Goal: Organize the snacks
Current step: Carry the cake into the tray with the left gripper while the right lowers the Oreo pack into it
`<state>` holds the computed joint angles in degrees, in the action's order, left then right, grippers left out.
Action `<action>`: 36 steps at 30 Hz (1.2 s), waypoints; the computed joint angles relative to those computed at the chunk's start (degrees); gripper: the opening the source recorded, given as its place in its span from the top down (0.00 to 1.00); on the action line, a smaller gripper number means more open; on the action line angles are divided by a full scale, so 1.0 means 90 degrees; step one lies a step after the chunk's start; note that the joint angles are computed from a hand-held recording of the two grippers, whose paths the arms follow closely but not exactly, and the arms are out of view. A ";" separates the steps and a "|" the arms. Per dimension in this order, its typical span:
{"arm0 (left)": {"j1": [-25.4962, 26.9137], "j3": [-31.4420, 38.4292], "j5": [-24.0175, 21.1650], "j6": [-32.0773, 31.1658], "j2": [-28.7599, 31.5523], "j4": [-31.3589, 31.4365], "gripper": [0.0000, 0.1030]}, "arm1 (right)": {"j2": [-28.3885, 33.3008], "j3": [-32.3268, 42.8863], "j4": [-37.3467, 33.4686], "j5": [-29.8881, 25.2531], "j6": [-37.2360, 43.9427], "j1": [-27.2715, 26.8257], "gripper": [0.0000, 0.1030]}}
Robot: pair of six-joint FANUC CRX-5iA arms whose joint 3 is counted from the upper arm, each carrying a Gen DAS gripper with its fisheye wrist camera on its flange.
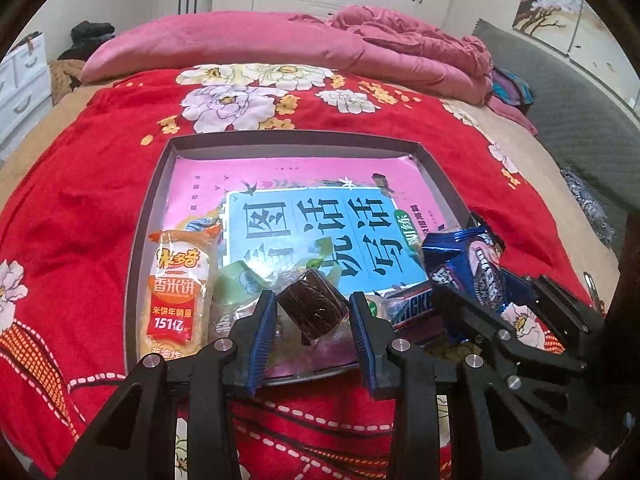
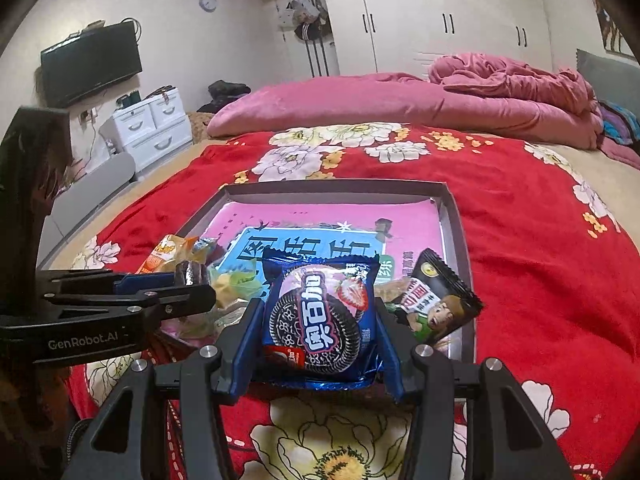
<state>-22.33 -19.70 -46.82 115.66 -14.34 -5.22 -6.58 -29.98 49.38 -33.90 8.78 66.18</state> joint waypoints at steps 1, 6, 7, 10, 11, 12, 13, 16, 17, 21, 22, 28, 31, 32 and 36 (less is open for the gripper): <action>-0.0012 0.0008 -0.0005 0.0009 0.0008 -0.0012 0.63 | 0.0004 -0.0005 0.0009 0.0015 0.0005 -0.0001 0.50; -0.0013 0.0009 0.0010 -0.0043 0.0036 0.0054 0.63 | 0.0093 0.0078 -0.0087 0.0009 0.0258 0.0039 0.50; -0.0013 0.0008 0.0009 -0.0052 0.0038 0.0060 0.63 | 0.0122 0.0099 -0.0092 -0.0021 0.0302 0.0050 0.50; -0.0005 -0.0005 0.0015 -0.0073 0.0036 0.0091 0.63 | 0.0186 0.0159 -0.0158 -0.0093 0.0375 0.0065 0.50; 0.0002 -0.0012 0.0020 -0.0087 0.0034 0.0108 0.63 | 0.0204 0.0173 -0.0170 -0.0127 0.0392 0.0072 0.50; 0.0003 -0.0022 0.0023 -0.0094 0.0032 0.0122 0.63 | 0.0224 0.0186 -0.0173 -0.0158 0.0402 0.0077 0.50; 0.0001 -0.0034 0.0032 -0.0112 0.0030 0.0143 0.63 | 0.0257 0.0215 -0.0184 -0.0243 0.0429 0.0095 0.50; -0.0036 -0.0023 0.0026 -0.0101 0.0052 0.0119 0.63 | 0.0283 0.0217 -0.0233 -0.0290 0.0449 0.0095 0.50; -0.0040 -0.0029 0.0029 -0.0111 0.0056 0.0135 0.63 | 0.0282 0.0214 -0.0243 -0.0287 0.0444 0.0093 0.50; -0.0060 -0.0013 0.0013 -0.0106 0.0073 0.0113 0.63 | 0.0267 0.0181 -0.0206 -0.0261 0.0391 0.0083 0.50; -0.0062 -0.0007 0.0002 -0.0103 0.0077 0.0107 0.63 | 0.0271 0.0192 -0.0226 -0.0272 0.0412 0.0085 0.50; -0.0086 0.0016 -0.0045 -0.0048 0.0090 0.0054 0.63 | 0.0256 0.0199 -0.0268 -0.0272 0.0443 0.0081 0.49; -0.0082 0.0008 -0.0042 -0.0050 0.0087 0.0064 0.63 | 0.0254 0.0190 -0.0241 -0.0267 0.0410 0.0080 0.49; -0.0089 0.0016 -0.0050 -0.0037 0.0090 0.0050 0.63 | 0.0252 0.0186 -0.0232 -0.0265 0.0394 0.0078 0.49; -0.0089 0.0020 -0.0068 -0.0034 0.0091 0.0052 0.63 | 0.0259 0.0169 -0.0151 -0.0283 0.0284 0.0106 0.49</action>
